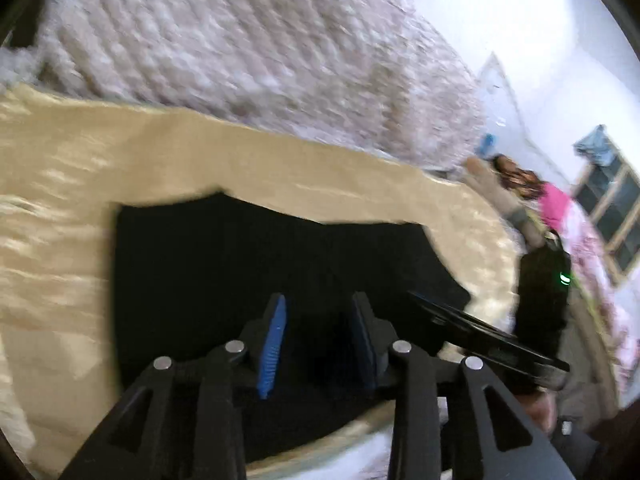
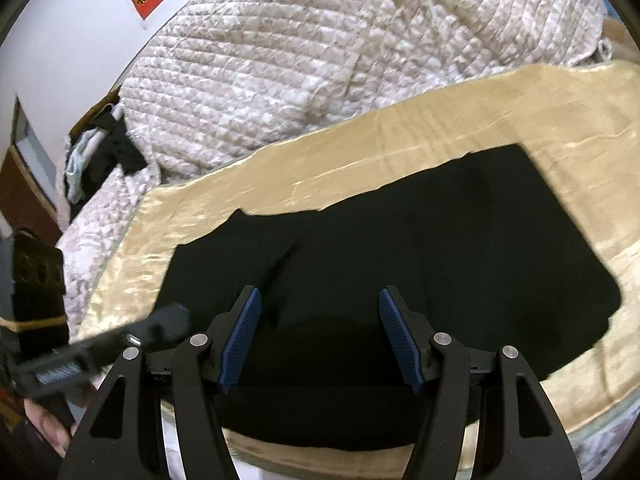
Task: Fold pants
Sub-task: 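Grasp the pants edge with the left gripper while the right gripper grasps beside it, then lift the pants with both grippers and fold them over toward the other half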
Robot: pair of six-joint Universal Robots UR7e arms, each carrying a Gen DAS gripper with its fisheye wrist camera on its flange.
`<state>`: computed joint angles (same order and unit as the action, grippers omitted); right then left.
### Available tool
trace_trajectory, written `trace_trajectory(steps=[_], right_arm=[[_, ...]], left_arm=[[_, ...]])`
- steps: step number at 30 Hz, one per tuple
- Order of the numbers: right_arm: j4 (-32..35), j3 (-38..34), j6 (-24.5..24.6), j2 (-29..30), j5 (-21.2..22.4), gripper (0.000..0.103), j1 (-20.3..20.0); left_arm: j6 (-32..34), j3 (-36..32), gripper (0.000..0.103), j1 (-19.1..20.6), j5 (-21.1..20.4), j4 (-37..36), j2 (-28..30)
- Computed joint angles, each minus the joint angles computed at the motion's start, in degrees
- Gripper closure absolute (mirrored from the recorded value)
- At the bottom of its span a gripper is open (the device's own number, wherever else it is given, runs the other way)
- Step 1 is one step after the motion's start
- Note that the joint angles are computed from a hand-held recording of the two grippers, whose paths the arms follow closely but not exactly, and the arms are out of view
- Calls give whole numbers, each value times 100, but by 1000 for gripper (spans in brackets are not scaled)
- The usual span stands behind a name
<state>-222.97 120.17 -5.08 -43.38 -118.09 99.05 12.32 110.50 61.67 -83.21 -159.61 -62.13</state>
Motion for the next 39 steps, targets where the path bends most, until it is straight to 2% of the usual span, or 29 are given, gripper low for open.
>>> trace_trajectory(steps=[3, 5, 8, 11, 14, 17, 19, 21, 25, 27, 29, 33, 35, 36, 39], right_arm=[[329, -55, 48, 2, 334, 41, -51], [596, -116, 158, 10, 553, 41, -115], [922, -255, 269, 57, 655, 41, -143], [1097, -326, 300, 56, 862, 42, -156], [1495, -518, 261, 73, 906, 48, -155], [1792, -750, 338, 110, 862, 67, -207], [1871, -774, 542, 77, 991, 93, -307], [1763, -677, 677, 31, 1204, 99, -367], [1156, -439, 432, 27, 1069, 100, -193], [1154, -361, 563, 43, 832, 100, -232], [1208, -357, 679, 46, 910, 100, -328], [1173, -510, 291, 118, 392, 97, -86], [958, -606, 235, 213, -128, 94, 41], [806, -638, 130, 242, -252, 93, 83], [674, -673, -107, 185, 58, 93, 90]], left_arm=[[107, -17, 67, 72, 881, -480, 102], [-32, -102, 67, 168, 1279, -509, 214], [-289, -157, 67, 348, 1316, -386, 238], [-173, -95, 67, 359, 1401, -458, 278], [-48, -7, 67, 321, 1456, -554, 286], [38, 52, 67, 261, 1596, -693, 326], [27, 29, 67, 237, 1636, -712, 363], [47, 37, 67, 235, 1612, -742, 361], [141, 52, 67, 250, 1586, -772, 354], [121, 26, 67, 250, 1620, -733, 382], [115, 15, 67, 237, 1617, -734, 378], [241, -54, 67, 179, 1567, -859, 393], [311, -191, 67, 141, 1483, -881, 465], [371, -287, 67, 130, 1397, -875, 530], [468, -722, 67, 118, 1387, -692, 878]])
